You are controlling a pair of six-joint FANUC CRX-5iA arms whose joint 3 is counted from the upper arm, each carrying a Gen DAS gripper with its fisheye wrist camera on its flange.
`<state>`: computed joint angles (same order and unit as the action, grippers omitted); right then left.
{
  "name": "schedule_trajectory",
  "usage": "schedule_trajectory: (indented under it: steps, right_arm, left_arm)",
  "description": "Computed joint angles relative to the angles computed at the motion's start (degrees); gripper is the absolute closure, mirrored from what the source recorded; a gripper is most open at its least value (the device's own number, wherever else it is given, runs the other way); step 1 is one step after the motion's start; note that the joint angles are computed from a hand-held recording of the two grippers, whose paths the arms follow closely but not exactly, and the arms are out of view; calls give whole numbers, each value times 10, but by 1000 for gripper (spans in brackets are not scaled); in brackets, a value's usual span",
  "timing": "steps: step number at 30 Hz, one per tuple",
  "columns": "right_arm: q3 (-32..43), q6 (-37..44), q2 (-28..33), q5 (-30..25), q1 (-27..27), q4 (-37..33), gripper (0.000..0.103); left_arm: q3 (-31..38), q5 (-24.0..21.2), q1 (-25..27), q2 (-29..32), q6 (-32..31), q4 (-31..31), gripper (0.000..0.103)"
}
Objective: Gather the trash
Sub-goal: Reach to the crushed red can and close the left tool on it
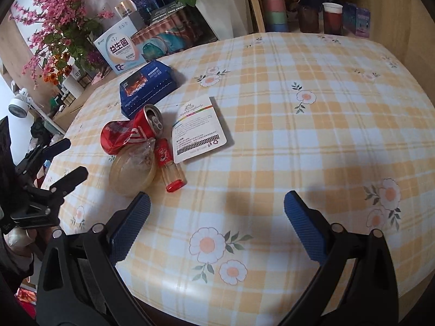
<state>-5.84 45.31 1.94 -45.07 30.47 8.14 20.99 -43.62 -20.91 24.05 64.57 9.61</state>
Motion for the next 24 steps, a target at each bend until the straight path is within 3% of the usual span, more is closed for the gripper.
schedule_trajectory:
  steps: [9, 13, 17, 20, 23, 24]
  right_arm:
    - [20, 22, 21, -13, -7, -14, 6]
    - [19, 18, 22, -11, -8, -13, 6]
    - [20, 21, 23, -18, -8, -11, 6]
    - [21, 24, 22, -23, -9, -7, 6]
    - [24, 28, 24, -27, -10, -6, 6]
    - [25, 30, 24, -28, -10, -6, 6]
  left_arm:
    - [89, -52, -4, 62, -96, -15, 21]
    - [130, -67, -12, 88, -125, -40, 21]
    - [197, -125, -12, 130, -133, -54, 23]
    - [213, -137, -11, 142, -141, -55, 25]
    - [221, -140, -6, 149, -139, -43, 34]
    - [219, -140, -4, 149, -140, -33, 41]
